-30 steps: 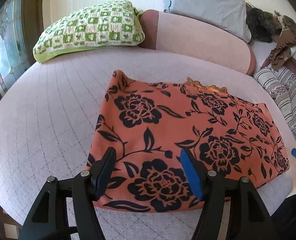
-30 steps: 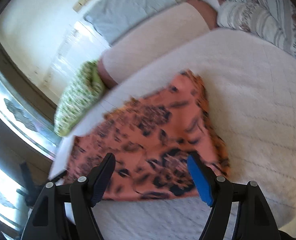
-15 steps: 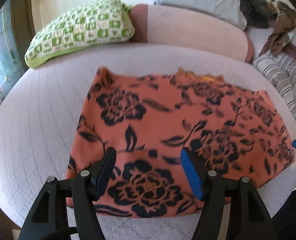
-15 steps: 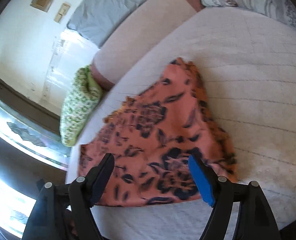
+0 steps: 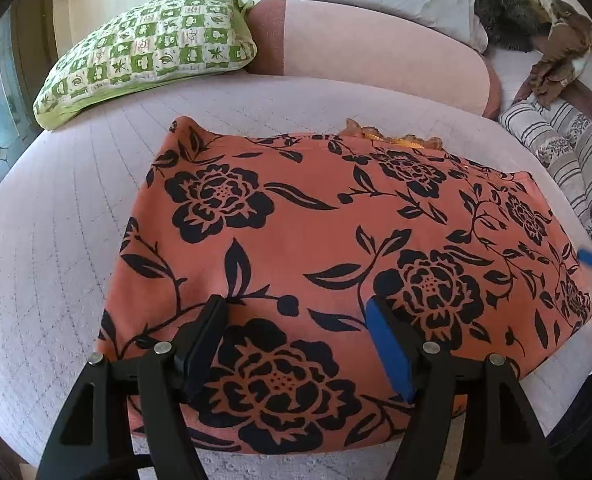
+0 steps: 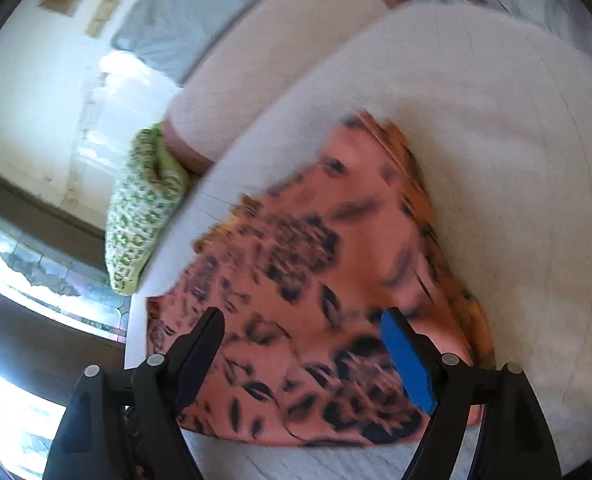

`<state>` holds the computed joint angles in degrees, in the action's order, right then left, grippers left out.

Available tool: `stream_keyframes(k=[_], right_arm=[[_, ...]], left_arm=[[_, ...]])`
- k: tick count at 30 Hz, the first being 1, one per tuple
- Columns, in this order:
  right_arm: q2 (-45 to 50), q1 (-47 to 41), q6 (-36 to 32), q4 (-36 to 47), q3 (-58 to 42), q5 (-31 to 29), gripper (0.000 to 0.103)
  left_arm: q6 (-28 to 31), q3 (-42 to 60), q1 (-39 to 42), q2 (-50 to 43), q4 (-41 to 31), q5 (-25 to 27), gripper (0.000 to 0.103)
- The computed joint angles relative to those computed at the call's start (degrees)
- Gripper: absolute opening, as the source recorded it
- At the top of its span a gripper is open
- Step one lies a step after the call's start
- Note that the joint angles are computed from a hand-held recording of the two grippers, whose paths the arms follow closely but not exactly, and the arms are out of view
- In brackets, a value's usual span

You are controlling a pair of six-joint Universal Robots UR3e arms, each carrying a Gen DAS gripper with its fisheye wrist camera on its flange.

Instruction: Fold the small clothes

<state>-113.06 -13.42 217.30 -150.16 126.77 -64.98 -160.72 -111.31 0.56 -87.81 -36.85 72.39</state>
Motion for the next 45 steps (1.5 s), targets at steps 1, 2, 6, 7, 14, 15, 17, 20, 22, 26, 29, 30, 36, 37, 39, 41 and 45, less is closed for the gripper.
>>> stream_keyframes(k=[1,2,6,7,14,15,17,20,22,26,29,30,36,37,39,41,45], right_arm=[[1.96,-0.68,-0.38,-0.84,-1.35,0.66,0.083],[3.39,-0.87,-0.03,-2.08,-1.55,0.77,0.084],[7.44,-3.74,-0.19,-1.14,0.25,1.24,0.085],[6.74,-3.8,-0.28,-0.2,-0.39,1.56,0.085],[15.14,0.08,-4.9,2.04,-8.85,-2.79,0.092],[15.21,-1.33,-3.6,0.89,-6.82,-1.11,0.091],[11.26,-1.24,-0.84,-0.42,-5.36,-1.45,0.09],[4.22,1.88,0.07,0.83,-3.62,-2.16,0.09],[0.04,4.63,2.08,1.75,-1.12,-2.64,0.09],[-10.4,8.11,12.92,0.02,8.93,-4.64,0.09],[-15.16,9.29,18.69,-1.87,14.95,-4.91,0.091],[-16.27,8.35,18.4,-1.34,15.99,-4.52,0.091],[-27.48,1.02,14.77,8.43,17.23,0.33,0.091],[-26.31,1.33,13.66,8.0,16.26,0.2,0.091],[-24.47,1.75,13.67,7.23,15.86,0.38,0.09],[-24.7,1.59,16.42,5.23,18.15,0.74,0.091],[-28.38,-1.66,19.36,3.39,22.85,2.21,0.091]], left_arm=[[0.06,-0.05,-0.06,-0.04,0.06,0.0,0.073],[0.16,-0.4,-0.07,0.22,0.23,-0.05,0.073],[0.7,-0.99,0.8,0.88,-0.29,-0.86,0.074],[1.04,-1.29,1.21,1.37,-0.54,-1.1,0.074],[0.39,-0.72,0.27,0.14,0.42,-0.22,0.076],[0.22,-0.65,0.35,0.23,0.2,-0.35,0.076],[0.56,-1.08,1.16,1.16,-0.43,-1.01,0.076],[0.76,-1.36,1.88,1.72,-1.28,-1.74,0.076],[0.82,-1.61,2.42,2.4,-1.79,-2.79,0.076],[1.36,-2.65,2.45,3.6,-1.67,-2.96,0.076],[2.06,-3.8,2.52,4.83,-1.69,-3.04,0.076],[2.05,-4.06,2.42,5.05,-1.58,-2.94,0.076],[2.06,-4.52,2.36,5.49,-1.53,-2.43,0.076],[2.03,-4.5,2.46,5.5,-1.5,-2.47,0.076],[1.91,-5.19,3.28,6.38,-0.69,-3.41,0.076],[1.7,-6.34,4.2,7.61,0.95,-4.58,0.076],[0.7,-8.0,4.21,8.56,4.68,-5.43,0.076]])
